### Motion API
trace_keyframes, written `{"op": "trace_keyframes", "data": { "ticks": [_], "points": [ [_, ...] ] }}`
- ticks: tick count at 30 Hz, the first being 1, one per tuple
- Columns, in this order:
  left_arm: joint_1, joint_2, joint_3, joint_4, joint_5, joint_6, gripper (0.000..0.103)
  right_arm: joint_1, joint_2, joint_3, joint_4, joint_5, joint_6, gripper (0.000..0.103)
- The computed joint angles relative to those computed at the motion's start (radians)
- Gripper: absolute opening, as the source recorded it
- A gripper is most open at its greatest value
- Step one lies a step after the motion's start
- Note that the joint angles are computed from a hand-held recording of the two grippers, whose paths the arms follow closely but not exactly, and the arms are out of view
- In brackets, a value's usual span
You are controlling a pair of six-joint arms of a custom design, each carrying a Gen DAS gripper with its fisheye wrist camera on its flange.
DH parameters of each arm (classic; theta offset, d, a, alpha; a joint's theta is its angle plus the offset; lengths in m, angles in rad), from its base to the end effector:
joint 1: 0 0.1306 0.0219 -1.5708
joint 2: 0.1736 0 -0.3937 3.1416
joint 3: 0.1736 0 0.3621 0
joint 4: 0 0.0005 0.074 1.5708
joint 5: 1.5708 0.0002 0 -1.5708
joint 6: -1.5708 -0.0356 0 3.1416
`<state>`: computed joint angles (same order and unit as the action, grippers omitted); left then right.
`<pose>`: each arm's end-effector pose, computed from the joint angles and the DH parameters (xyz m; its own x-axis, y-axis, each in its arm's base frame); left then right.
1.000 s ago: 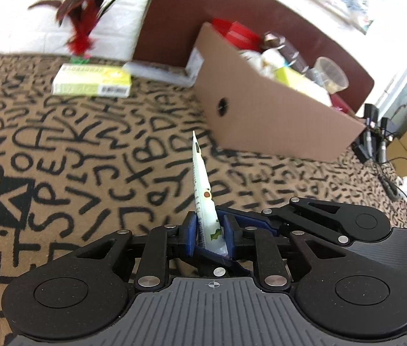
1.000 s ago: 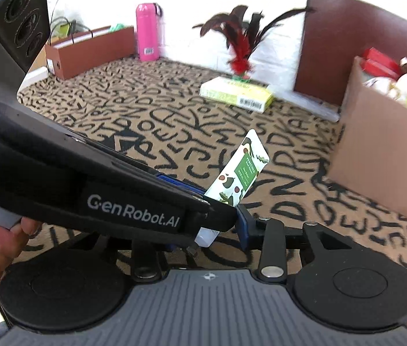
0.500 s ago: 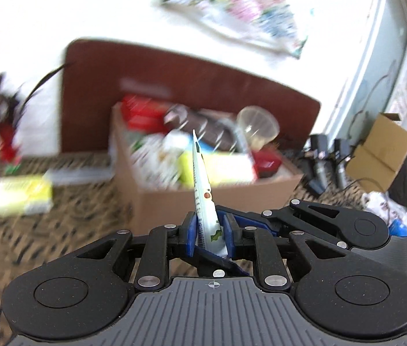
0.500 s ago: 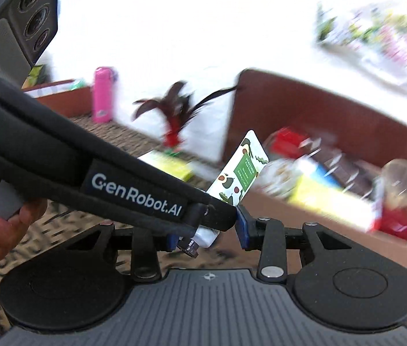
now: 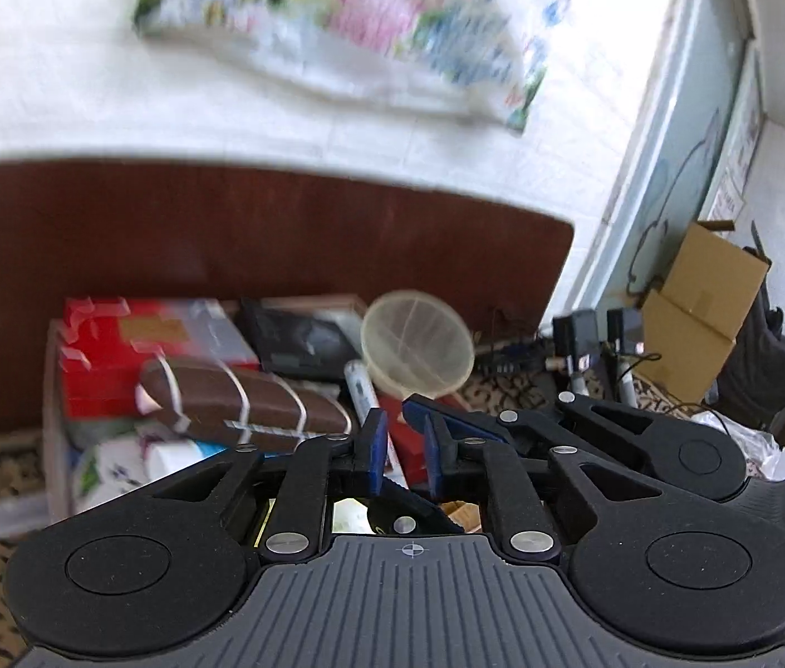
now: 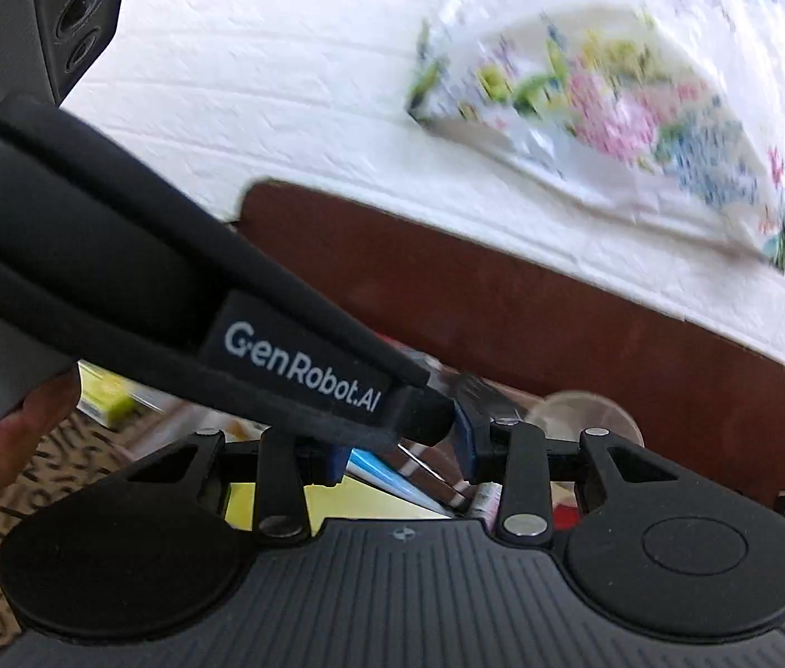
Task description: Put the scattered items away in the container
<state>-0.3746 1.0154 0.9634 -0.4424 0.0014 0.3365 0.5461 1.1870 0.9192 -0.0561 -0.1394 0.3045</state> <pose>0.3099 -0.1224 0.4249 -0.5380 -0.1432 -0.8307 0.2007 0.9354 -0.2913 0.3331 0.2076 0.3849 -0.0715 -0.3909 -0.9176 -0.6796 0.6925 -0.2420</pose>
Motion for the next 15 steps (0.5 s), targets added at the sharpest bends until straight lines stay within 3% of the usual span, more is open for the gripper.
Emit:
{"op": "trace_keyframes", "data": {
  "ticks": [2, 4, 6, 8, 11, 15],
  "points": [
    [0.002, -0.007, -0.020, 0.010, 0.024, 0.007, 0.029, -0.024, 0.025, 0.016, -0.033, -0.027, -0.020, 0.041],
    [-0.014, -0.043, -0.060, 0.029, 0.028, 0.000, 0.043, -0.035, 0.000, -0.014, -0.030, -0.052, -0.021, 0.042],
    [-0.048, -0.083, -0.101, 0.027, 0.006, 0.005, 0.075, -0.045, -0.024, -0.047, -0.020, -0.069, -0.018, 0.049],
    [-0.107, -0.116, -0.149, 0.028, -0.054, 0.007, 0.084, -0.052, -0.055, -0.086, -0.025, -0.086, -0.016, 0.056],
    [-0.188, -0.125, -0.210, 0.025, -0.111, 0.055, 0.084, -0.049, -0.103, -0.150, -0.062, -0.071, -0.013, 0.056],
    [-0.251, -0.098, -0.280, 0.053, -0.084, 0.196, 0.088, -0.067, -0.140, -0.218, -0.148, -0.086, -0.031, 0.057]
  ]
}}
